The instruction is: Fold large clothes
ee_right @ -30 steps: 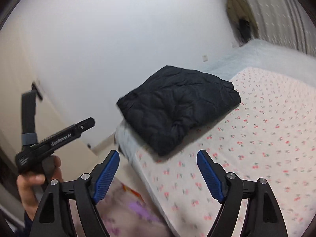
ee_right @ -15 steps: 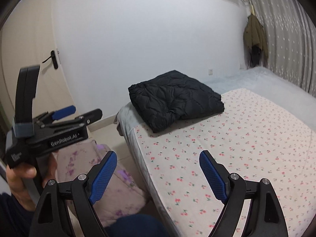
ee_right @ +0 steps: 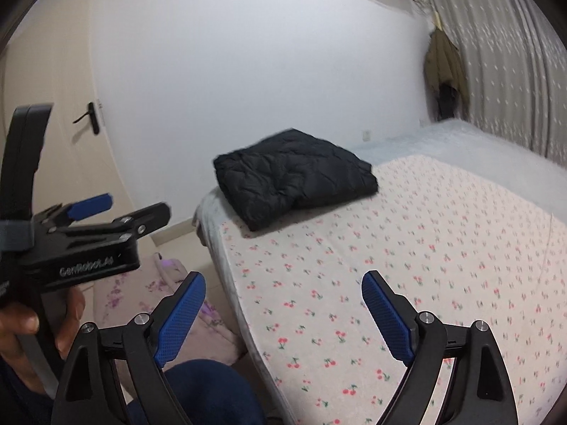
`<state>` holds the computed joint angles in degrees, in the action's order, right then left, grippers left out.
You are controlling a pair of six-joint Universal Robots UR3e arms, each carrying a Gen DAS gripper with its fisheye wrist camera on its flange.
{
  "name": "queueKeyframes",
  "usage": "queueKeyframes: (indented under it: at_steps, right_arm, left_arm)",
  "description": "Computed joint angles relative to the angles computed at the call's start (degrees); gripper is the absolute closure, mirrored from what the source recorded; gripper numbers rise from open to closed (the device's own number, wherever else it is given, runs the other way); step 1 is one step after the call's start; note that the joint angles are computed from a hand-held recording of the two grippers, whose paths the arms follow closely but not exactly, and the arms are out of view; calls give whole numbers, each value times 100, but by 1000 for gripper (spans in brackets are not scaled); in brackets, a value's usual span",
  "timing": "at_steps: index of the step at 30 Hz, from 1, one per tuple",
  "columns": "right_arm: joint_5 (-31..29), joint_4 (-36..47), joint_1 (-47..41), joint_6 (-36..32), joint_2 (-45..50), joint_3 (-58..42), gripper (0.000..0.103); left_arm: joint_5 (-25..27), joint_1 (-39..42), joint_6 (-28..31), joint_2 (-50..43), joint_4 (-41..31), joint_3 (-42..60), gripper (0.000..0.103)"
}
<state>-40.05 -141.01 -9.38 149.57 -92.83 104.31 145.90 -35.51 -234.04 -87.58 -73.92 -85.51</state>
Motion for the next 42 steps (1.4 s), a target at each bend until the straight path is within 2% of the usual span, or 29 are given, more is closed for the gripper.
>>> queueKeyframes:
  at_steps: [3, 4, 7, 19, 25, 42]
  right_arm:
    - [214, -78, -172, 33, -44, 118, 8]
    - [329, -44, -248, -1, -72, 161, 0]
    - [524, 167, -387, -64, -119, 195, 0]
    - [372, -239, -282, 63, 29, 280, 0]
    - [360, -211, -293, 106, 87, 252, 0]
    - [415, -253, -299, 108, 86, 294, 0]
  left_arm:
    - [49, -85, -305, -89, -271, 62, 1]
    - [23, -95, -340, -94, -303, 56, 1]
    - [-57, -105, -319, -72, -237, 18, 1]
    - [-125, -158, -195, -12, -101, -35, 1]
    - [-52, -235, -305, -56, -250, 61, 1]
    - [-214, -157, -70, -26, 29, -57, 1]
